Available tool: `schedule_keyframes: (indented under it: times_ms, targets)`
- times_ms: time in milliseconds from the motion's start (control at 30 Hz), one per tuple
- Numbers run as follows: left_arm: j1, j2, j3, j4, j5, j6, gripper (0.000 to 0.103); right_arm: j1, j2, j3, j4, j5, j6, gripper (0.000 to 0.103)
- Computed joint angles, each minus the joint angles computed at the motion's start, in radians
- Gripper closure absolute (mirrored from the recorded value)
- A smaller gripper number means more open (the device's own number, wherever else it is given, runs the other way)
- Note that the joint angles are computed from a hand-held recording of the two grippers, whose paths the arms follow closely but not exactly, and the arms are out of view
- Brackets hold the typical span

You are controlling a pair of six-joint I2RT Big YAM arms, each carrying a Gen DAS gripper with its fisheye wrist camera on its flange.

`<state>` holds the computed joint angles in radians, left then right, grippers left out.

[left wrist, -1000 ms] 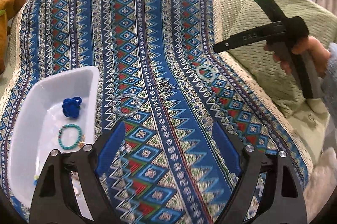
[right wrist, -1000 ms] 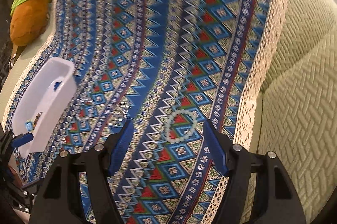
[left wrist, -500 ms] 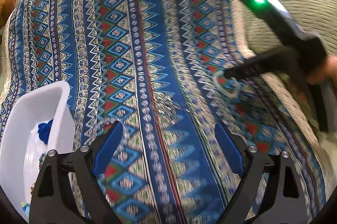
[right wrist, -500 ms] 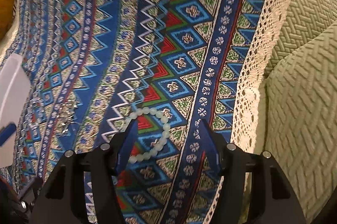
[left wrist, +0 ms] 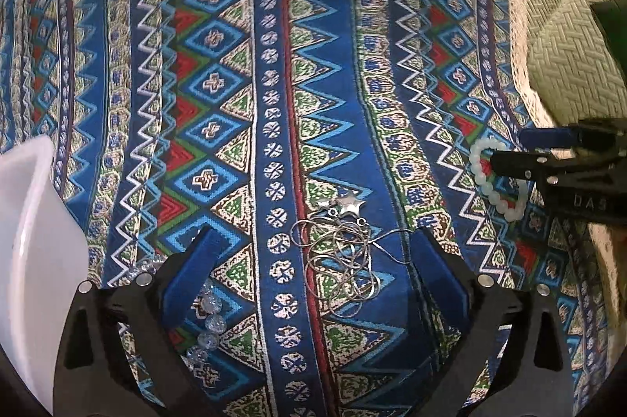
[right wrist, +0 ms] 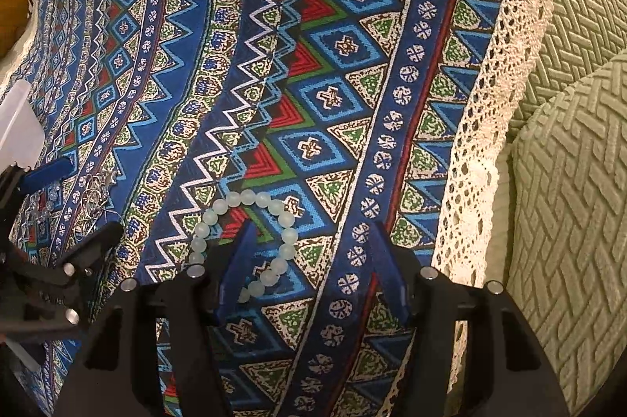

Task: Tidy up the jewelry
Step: 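Grasp the silver chain necklace with the left tool while the right tool grasps the white bead bracelet, then release the silver necklace into the tray with the left tool while the right releases the white bracelet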

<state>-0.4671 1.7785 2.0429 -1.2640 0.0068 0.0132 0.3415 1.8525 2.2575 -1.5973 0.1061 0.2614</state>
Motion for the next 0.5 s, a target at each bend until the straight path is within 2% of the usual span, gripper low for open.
schedule_keyframes:
  times_ms: [33, 100, 133, 167, 200, 233, 400, 500]
  targets:
    - [-0.002, -0.001, -0.001, 0.003, -0.007, 0.005, 0.008, 0.001, -0.004, -0.009, 0.009, 0.003, -0.004, 0.053]
    - [-0.004, -0.010, -0.014, 0.017, 0.001, 0.013, 0.019, 0.013, -0.008, -0.019, 0.023, 0.016, -0.007, 0.066]
    - [-0.005, -0.018, -0.027, 0.031, 0.006, 0.018, 0.036, 0.016, -0.011, -0.023, 0.027, 0.021, -0.010, 0.069]
    - [-0.005, -0.028, -0.040, 0.047, 0.016, 0.032, 0.059, 0.019, -0.014, -0.030, 0.035, 0.025, -0.013, 0.076]
    - [-0.006, -0.038, -0.052, 0.055, 0.022, 0.042, 0.070, 0.031, 0.012, 0.004, 0.026, 0.038, -0.005, 0.090]
    - [-0.009, -0.042, -0.056, 0.057, 0.023, 0.054, 0.089, 0.035, 0.011, 0.000, 0.030, 0.052, -0.001, 0.094]
    - [-0.024, -0.043, -0.044, 0.052, 0.028, 0.040, 0.094, 0.041, -0.019, -0.043, 0.066, 0.044, 0.033, 0.095]
    - [-0.016, -0.067, -0.064, 0.060, 0.035, 0.055, 0.094, 0.042, -0.037, -0.048, 0.068, 0.038, 0.031, 0.095]
